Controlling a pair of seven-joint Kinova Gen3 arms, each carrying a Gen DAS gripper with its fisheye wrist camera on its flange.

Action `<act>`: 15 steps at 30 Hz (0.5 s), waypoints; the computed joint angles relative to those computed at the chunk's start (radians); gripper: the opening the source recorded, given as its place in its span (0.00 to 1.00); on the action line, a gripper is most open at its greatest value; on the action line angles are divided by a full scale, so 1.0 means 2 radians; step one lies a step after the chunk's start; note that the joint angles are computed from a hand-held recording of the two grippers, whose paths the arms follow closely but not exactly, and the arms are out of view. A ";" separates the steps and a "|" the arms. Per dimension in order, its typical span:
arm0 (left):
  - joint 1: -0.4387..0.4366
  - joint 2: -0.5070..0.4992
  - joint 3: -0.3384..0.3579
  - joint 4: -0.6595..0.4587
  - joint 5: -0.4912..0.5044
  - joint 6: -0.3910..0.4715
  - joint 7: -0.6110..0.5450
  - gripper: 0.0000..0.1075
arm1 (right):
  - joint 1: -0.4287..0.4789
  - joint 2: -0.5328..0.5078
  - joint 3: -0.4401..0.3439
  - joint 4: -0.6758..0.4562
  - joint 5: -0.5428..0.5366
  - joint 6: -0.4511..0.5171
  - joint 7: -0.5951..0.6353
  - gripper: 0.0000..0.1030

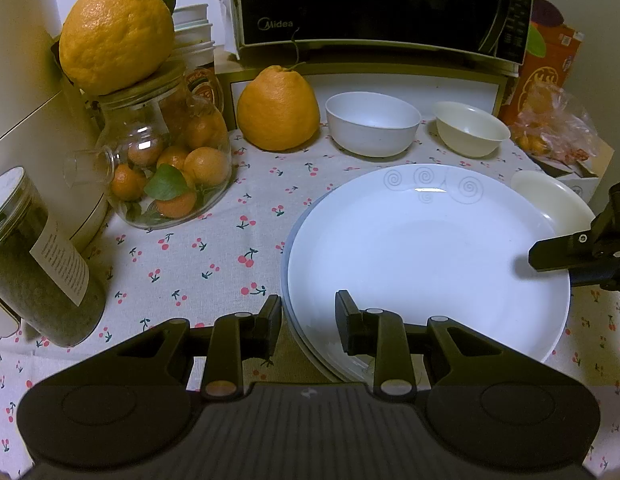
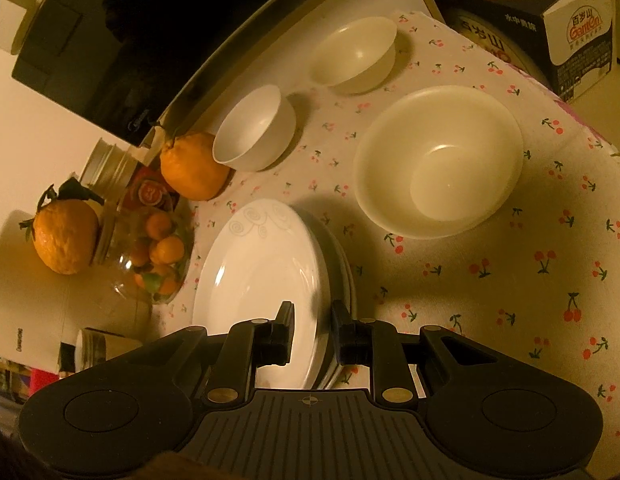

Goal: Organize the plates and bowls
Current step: 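Open both tools to release the white plate and withdraw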

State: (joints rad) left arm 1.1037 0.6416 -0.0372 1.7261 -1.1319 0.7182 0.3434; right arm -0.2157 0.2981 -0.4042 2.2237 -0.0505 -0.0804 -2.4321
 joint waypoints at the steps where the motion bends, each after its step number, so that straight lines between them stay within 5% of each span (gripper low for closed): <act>1: 0.000 0.000 0.000 0.000 0.000 0.000 0.000 0.25 | -0.004 -0.001 0.003 -0.001 -0.001 0.003 0.000 0.21; 15: -0.004 -0.002 0.003 0.000 0.002 -0.004 -0.002 0.26 | -0.019 -0.005 0.019 -0.003 -0.016 0.011 0.011 0.21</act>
State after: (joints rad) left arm 1.0956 0.6384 -0.0317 1.7257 -1.1280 0.7111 0.3397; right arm -0.2532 0.2890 -0.3664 2.2170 -0.0822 -0.0584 -2.4096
